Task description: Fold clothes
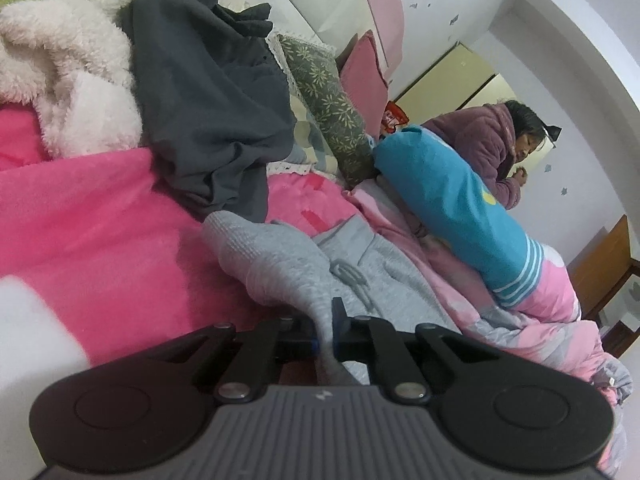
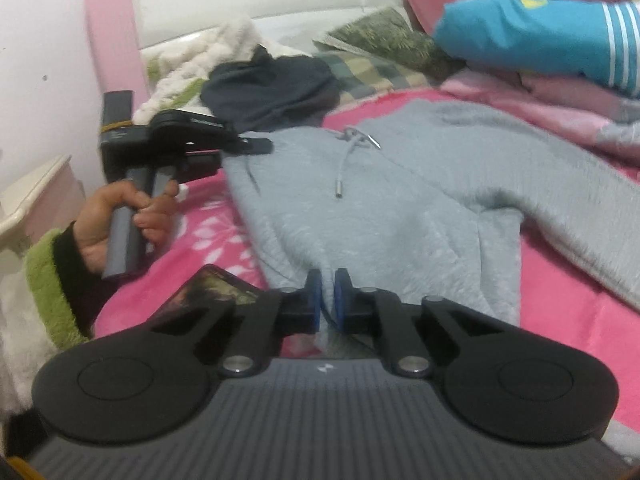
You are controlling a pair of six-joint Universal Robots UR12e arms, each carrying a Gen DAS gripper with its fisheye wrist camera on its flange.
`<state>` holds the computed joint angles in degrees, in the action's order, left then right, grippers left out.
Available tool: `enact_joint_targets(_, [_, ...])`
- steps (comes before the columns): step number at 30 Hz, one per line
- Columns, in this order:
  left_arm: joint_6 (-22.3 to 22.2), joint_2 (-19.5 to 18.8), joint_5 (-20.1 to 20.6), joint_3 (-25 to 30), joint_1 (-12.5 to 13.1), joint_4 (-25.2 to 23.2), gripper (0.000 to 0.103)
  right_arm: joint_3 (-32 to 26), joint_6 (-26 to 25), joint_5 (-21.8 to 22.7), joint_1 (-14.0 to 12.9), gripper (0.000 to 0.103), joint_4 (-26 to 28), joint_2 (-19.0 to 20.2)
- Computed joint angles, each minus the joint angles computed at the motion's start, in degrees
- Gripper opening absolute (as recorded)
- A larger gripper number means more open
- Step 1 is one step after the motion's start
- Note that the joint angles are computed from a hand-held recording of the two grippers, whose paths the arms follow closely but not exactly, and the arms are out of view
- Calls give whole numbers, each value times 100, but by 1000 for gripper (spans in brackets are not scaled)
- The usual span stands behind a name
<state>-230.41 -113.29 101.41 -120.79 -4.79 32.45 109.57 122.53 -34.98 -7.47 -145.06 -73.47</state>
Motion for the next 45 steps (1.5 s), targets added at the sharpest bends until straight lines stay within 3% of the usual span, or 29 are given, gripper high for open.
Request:
enact_joint_targets(6, [-138,1,-17,1,25,-35,9,83,178,275,-68,4,-392,-30])
enact_joint_targets(9, [-271,10,-75,-25,60,-53,21,84,358,332,-72,4,-605,1])
enact_joint_targets(12, [-330,13,-152,-41,94,-37,25,95,541,381,-73,4,-811,24])
enact_joint_targets(13, [-335,12,-183,-42,104,-39,33,99,578,406,-80,4,-867,26])
enact_joint_targets(16, [-310,8,-225,-16,106,-121,41,119,553,437,-90,3,-923,13])
enact_joint_targets(18, [-338,10,-238,-12,107,-140,43,140,314,481,-101,3,-715,-39])
enact_joint_targets(24, [-608,-7,-414,-56,174,-29,47,318,-1065,301,-119,2,89,-289])
enact_joint_targets(29, [-688,-2,-372,-72,171,13,45,458,-1718,151,-138,2,249,-402])
enact_joint_targets(32, [-676,5,-308,-63,165,-57,32,463,-1883,179,-148,2,299,-411])
enact_joint_targets(34, [-610,4,-248,-36,158,-146,12,438,-1891,250,-158,2,305,-389])
enact_joint_targets(35, [-590,-8,-223,-16,156,-151,10,415,-1855,299,-167,2,309,-367])
enact_joint_targets(37, [-622,-83,-264,4,171,170,8,364,-1631,476,-204,2,259,-322])
enact_joint_targets(41, [-741,-379,-440,41,233,1532,8,315,-601,987,-322,2,-583,-182])
enact_joint_targets(42, [-773,-388,-377,30,230,1524,8,355,-689,935,-306,2,-560,-206])
enact_joint_targets(45, [-1060,-240,-375,-71,280,756,7,427,-1198,777,-268,2,-211,-299])
